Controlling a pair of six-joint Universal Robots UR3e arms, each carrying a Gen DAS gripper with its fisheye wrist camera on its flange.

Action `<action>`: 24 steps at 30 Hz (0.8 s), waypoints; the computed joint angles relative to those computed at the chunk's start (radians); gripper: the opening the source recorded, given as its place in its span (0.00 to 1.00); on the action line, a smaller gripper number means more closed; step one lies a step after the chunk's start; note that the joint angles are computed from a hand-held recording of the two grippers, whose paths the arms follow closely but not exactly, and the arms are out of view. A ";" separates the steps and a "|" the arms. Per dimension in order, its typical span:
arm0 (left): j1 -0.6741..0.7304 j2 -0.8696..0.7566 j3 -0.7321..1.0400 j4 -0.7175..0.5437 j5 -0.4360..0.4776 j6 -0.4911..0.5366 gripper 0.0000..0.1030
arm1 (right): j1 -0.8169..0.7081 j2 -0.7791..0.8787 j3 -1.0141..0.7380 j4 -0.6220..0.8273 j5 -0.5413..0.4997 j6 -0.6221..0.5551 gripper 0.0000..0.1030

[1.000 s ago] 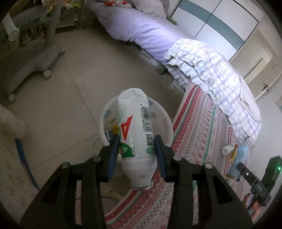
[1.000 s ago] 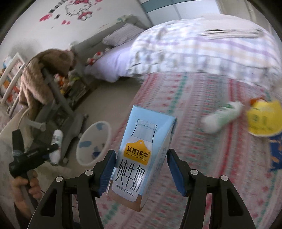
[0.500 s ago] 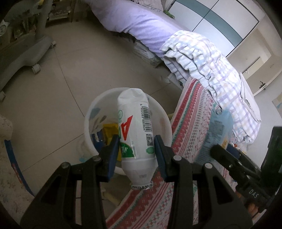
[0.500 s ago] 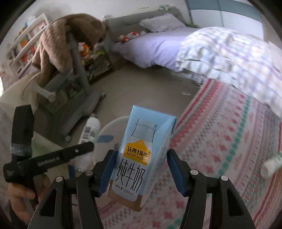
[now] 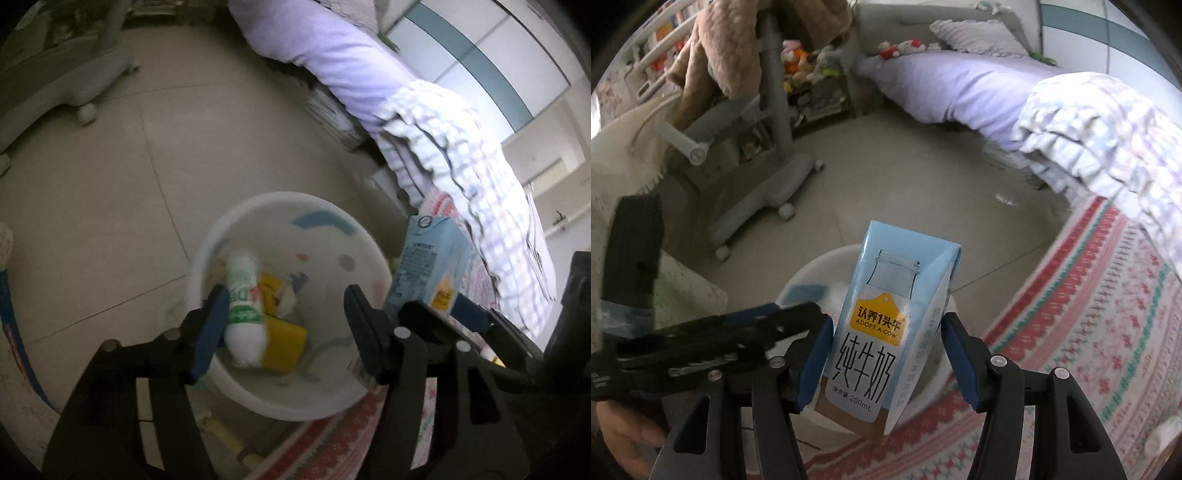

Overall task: Collect trash
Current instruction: 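Carry the bottle and milk carton to the wastebasket and release both, then move both grippers back toward the remaining trash on the rug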

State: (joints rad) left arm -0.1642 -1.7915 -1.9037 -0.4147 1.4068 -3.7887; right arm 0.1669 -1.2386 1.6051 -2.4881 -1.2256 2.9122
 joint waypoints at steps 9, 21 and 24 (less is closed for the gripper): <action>0.047 0.126 -0.115 0.011 0.036 -0.017 0.63 | 0.047 0.094 -0.082 0.003 -0.054 0.053 0.68; -0.088 0.140 0.038 -0.096 0.114 -0.040 0.63 | -0.159 -0.233 0.201 0.029 0.116 0.010 0.69; -0.137 0.135 0.094 -0.136 0.129 -0.035 0.63 | -0.248 -0.364 0.292 0.087 0.166 -0.047 0.69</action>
State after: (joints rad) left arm -0.3014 -1.6561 -1.8099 -0.5502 1.5361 -3.8235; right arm -0.0809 -1.6023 1.8974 -2.4010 -1.0597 2.8657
